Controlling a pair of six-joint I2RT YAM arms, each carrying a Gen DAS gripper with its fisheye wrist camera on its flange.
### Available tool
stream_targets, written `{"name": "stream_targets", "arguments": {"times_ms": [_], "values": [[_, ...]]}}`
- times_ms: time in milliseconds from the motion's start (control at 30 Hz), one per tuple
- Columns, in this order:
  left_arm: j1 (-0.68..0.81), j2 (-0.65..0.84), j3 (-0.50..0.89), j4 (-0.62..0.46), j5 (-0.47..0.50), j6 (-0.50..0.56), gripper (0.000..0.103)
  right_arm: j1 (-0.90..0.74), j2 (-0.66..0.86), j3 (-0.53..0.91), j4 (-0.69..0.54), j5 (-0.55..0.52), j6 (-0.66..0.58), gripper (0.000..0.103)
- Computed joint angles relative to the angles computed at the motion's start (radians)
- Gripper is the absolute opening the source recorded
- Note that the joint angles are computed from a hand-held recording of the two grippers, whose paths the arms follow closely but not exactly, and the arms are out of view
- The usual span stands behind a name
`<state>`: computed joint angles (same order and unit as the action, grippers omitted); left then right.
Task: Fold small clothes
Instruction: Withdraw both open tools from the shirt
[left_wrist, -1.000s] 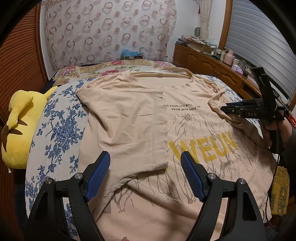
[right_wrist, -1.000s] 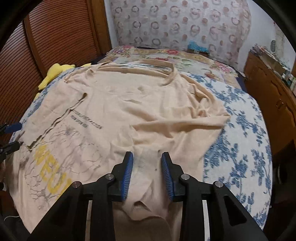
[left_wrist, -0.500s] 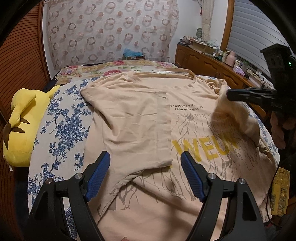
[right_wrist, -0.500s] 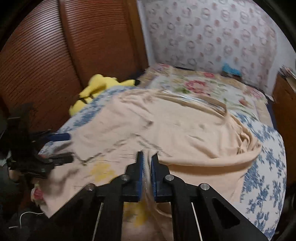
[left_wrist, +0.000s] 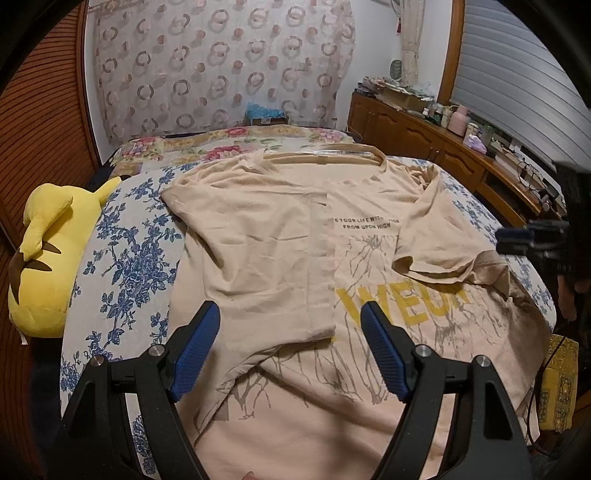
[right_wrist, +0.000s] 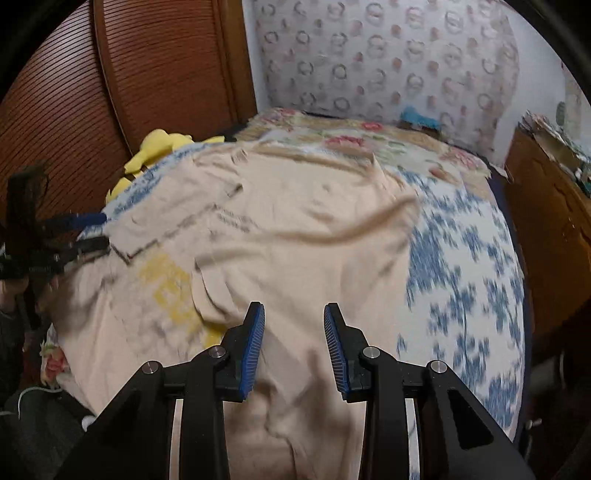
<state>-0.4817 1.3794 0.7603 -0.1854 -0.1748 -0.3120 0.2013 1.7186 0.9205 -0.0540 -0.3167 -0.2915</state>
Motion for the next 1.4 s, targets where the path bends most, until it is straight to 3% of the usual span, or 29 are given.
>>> {"name": "stream_targets", "arguments": {"times_ms": [133,400,467,500,700,967,1133,1400], "values": [[-0.014,0.001,0.013,-0.014,-0.015,0.001,0.079,0.005,-0.018,-0.057,0.030,0.015,0.008,0.043],[-0.019,0.006,0.026,-0.022,-0.028,0.007,0.079,-0.020,-0.037,-0.075,-0.015,-0.013,-0.023,0.042],[-0.013,0.011,0.029,-0.023,-0.027,0.008,0.079,-0.022,-0.026,-0.068,-0.023,-0.046,-0.028,0.030],[-0.009,0.012,0.029,-0.022,-0.026,0.009,0.079,-0.020,-0.027,-0.069,-0.030,-0.058,-0.029,0.029],[0.009,0.027,0.031,-0.013,-0.015,0.009,0.079,0.001,-0.030,-0.090,-0.047,-0.120,-0.055,0.025],[0.061,0.076,0.065,-0.010,0.005,0.046,0.079,0.002,-0.092,-0.112,-0.044,-0.100,-0.063,0.027],[0.157,0.154,0.153,-0.024,0.027,0.106,0.079,-0.039,-0.056,-0.007,-0.045,-0.061,-0.060,0.042],[0.308,0.330,0.342,-0.082,0.107,0.175,0.079,-0.078,0.210,0.305,-0.085,0.034,-0.025,0.043]]}}
